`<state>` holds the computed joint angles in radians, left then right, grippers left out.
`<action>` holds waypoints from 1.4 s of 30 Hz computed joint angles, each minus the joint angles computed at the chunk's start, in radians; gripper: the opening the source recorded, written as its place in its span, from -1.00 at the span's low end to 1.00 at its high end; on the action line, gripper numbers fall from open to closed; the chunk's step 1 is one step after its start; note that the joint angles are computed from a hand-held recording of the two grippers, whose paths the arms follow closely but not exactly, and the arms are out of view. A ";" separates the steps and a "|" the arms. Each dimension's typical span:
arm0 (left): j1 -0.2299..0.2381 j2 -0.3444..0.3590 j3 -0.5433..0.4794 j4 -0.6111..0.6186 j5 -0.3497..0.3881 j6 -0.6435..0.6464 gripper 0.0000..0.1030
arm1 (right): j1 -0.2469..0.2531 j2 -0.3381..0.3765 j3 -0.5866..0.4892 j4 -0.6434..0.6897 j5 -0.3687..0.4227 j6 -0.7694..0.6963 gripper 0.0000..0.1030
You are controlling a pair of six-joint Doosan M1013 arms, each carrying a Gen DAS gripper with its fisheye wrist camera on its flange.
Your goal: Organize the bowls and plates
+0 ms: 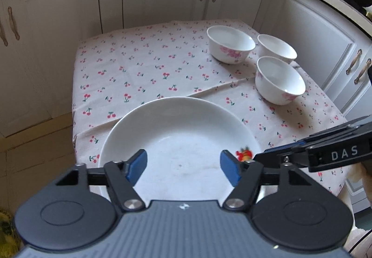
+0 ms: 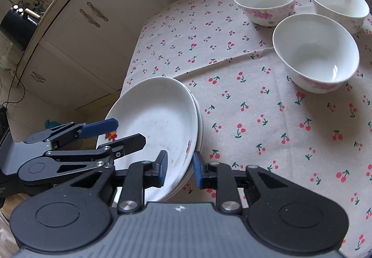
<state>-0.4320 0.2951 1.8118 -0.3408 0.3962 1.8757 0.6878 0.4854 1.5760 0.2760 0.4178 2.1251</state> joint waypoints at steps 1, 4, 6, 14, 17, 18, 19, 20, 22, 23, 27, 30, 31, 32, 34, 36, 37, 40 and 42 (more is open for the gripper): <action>-0.002 -0.002 0.001 0.005 -0.005 -0.006 0.41 | -0.002 -0.003 0.006 0.024 -0.011 -0.022 -0.42; -0.010 -0.008 0.004 0.027 -0.022 -0.031 0.56 | -0.001 -0.011 0.015 0.006 -0.024 -0.021 0.08; -0.019 -0.014 0.010 0.051 -0.044 -0.056 0.59 | 0.008 -0.021 0.026 -0.095 -0.046 0.059 0.30; -0.055 -0.017 0.004 0.087 -0.097 -0.108 0.76 | 0.014 -0.067 0.100 -0.439 -0.125 0.310 0.66; -0.074 -0.013 -0.004 0.105 -0.111 -0.118 0.78 | 0.021 -0.093 0.144 -0.748 -0.138 0.567 0.81; -0.080 -0.011 -0.008 0.108 -0.114 -0.117 0.79 | 0.022 -0.100 0.158 -0.839 -0.136 0.635 0.85; -0.088 -0.007 -0.014 0.123 -0.116 -0.130 0.81 | 0.025 -0.107 0.172 -0.939 -0.129 0.708 0.87; -0.097 -0.002 -0.022 0.142 -0.116 -0.146 0.83 | 0.029 -0.112 0.185 -1.051 -0.108 0.794 0.90; -0.110 0.007 -0.035 0.142 -0.119 -0.141 0.84 | 0.037 -0.123 0.209 -1.236 -0.069 0.926 0.94; -0.117 0.015 -0.046 0.145 -0.118 -0.142 0.85 | 0.041 -0.127 0.223 -1.326 -0.048 0.989 0.94; -0.141 0.050 -0.090 0.131 -0.107 -0.122 0.85 | 0.053 -0.122 0.249 -1.522 0.076 1.102 0.95; -0.157 0.081 -0.128 0.142 -0.089 -0.124 0.85 | 0.050 -0.111 0.251 -1.546 0.117 1.092 0.95; -0.162 0.091 -0.140 0.151 -0.083 -0.128 0.85 | 0.047 -0.108 0.254 -1.558 0.116 1.096 0.95; -0.165 0.102 -0.152 0.150 -0.077 -0.125 0.85 | 0.044 -0.105 0.257 -1.584 0.114 1.109 0.95; -0.167 0.123 -0.175 0.134 -0.064 -0.111 0.84 | 0.038 -0.099 0.259 -1.629 0.107 1.121 0.95; -0.167 0.143 -0.199 0.113 -0.050 -0.094 0.84 | 0.040 -0.088 0.255 -1.677 0.120 1.149 0.95; -0.167 0.154 -0.212 0.109 -0.042 -0.093 0.84 | 0.038 -0.081 0.253 -1.696 0.121 1.162 0.95; -0.166 0.181 -0.244 0.083 -0.024 -0.066 0.81 | 0.032 -0.066 0.247 -1.721 0.105 1.185 0.95; -0.166 0.199 -0.267 0.077 -0.007 -0.056 0.78 | 0.030 -0.062 0.248 -1.743 0.094 1.200 0.95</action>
